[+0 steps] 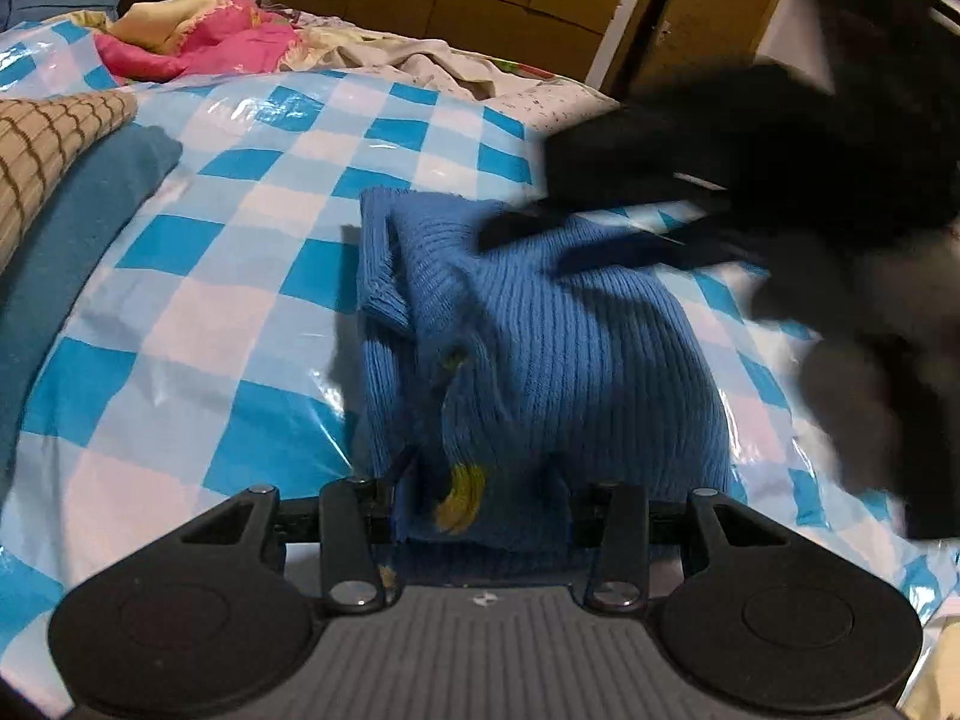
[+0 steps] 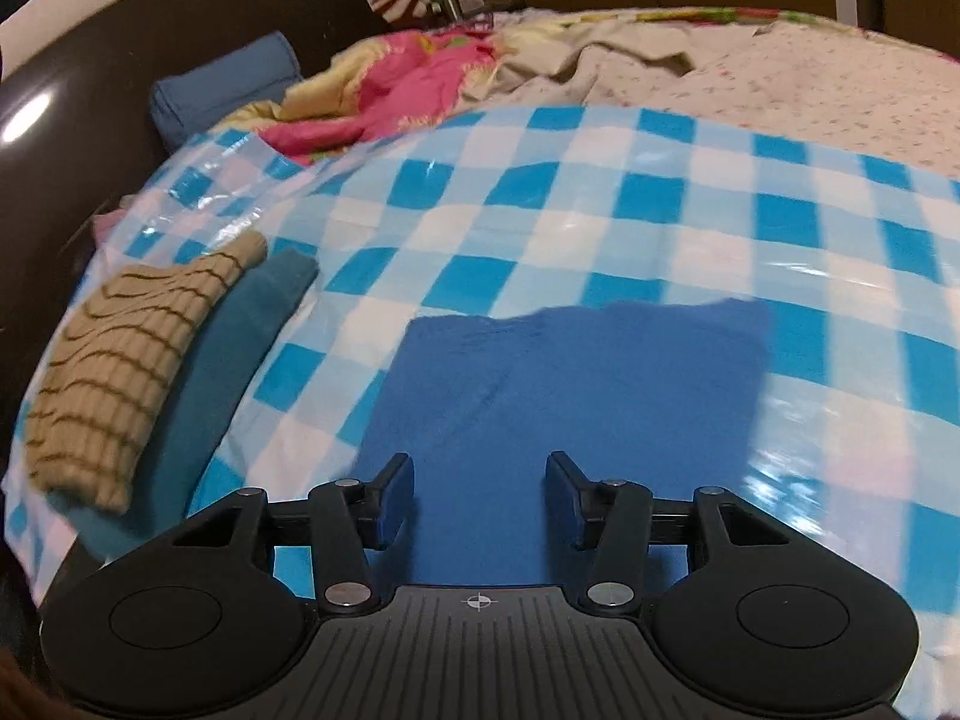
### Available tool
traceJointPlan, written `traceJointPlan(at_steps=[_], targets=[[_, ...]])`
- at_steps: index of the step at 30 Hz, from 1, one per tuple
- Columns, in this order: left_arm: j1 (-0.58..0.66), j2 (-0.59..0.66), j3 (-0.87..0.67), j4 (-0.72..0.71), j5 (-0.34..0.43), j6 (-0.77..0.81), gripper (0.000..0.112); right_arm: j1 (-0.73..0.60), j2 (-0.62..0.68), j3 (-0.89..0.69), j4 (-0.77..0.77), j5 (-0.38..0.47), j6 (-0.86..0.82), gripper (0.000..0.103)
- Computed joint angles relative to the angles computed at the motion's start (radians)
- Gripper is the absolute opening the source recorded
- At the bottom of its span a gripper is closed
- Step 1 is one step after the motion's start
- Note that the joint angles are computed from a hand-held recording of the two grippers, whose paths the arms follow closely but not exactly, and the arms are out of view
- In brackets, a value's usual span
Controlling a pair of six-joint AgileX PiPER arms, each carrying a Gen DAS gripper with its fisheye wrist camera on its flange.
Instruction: Fold small clothes
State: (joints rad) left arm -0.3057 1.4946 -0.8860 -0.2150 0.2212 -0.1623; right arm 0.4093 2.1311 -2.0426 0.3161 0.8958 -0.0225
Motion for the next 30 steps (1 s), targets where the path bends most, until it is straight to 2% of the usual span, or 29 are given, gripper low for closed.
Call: traceJointPlan(at_steps=[1, 3, 5, 10, 12, 16, 20, 23, 26, 28, 29, 30], targets=[[-0.006, 0.004, 0.001, 0.009, -0.002, 0.001, 0.052, 0.008, 0.044, -0.059, 0.003, 0.018, 0.002, 0.048], [-0.026, 0.017, -0.006, 0.129, 0.000, -0.095, 0.052, 0.028, 0.169, -0.248, -0.020, 0.113, 0.058, 0.051], [-0.032, 0.024, -0.004, 0.153, -0.007, -0.106, 0.052, 0.044, 0.234, -0.330, -0.034, 0.142, 0.106, 0.051], [0.012, 0.008, 0.018, -0.173, -0.016, 0.199, 0.052, 0.083, 0.166, -0.225, -0.085, 0.075, 0.043, 0.051], [0.021, -0.005, 0.026, -0.219, -0.012, 0.231, 0.053, 0.067, 0.121, -0.168, -0.053, 0.050, 0.005, 0.051], [0.018, -0.051, 0.034, -0.125, -0.002, 0.107, 0.052, 0.012, -0.036, 0.057, 0.033, -0.050, -0.055, 0.049], [0.010, -0.110, 0.025, 0.057, 0.019, -0.078, 0.052, -0.062, -0.222, 0.340, 0.086, -0.154, -0.125, 0.049], [0.011, -0.119, -0.010, 0.195, 0.014, -0.203, 0.054, -0.120, -0.304, 0.493, 0.106, -0.204, -0.150, 0.052], [0.008, -0.040, -0.115, 0.255, 0.036, -0.234, 0.055, -0.183, -0.300, 0.543, 0.205, -0.198, -0.193, 0.055], [0.000, 0.036, -0.180, 0.325, 0.045, -0.280, 0.055, -0.210, -0.268, 0.543, 0.304, -0.191, -0.253, 0.060], [0.002, 0.081, -0.214, 0.329, 0.060, -0.283, 0.055, -0.215, -0.252, 0.543, 0.333, -0.199, -0.280, 0.065], [0.005, 0.117, -0.237, 0.314, 0.071, -0.271, 0.055, -0.220, -0.233, 0.539, 0.365, -0.198, -0.301, 0.066]])
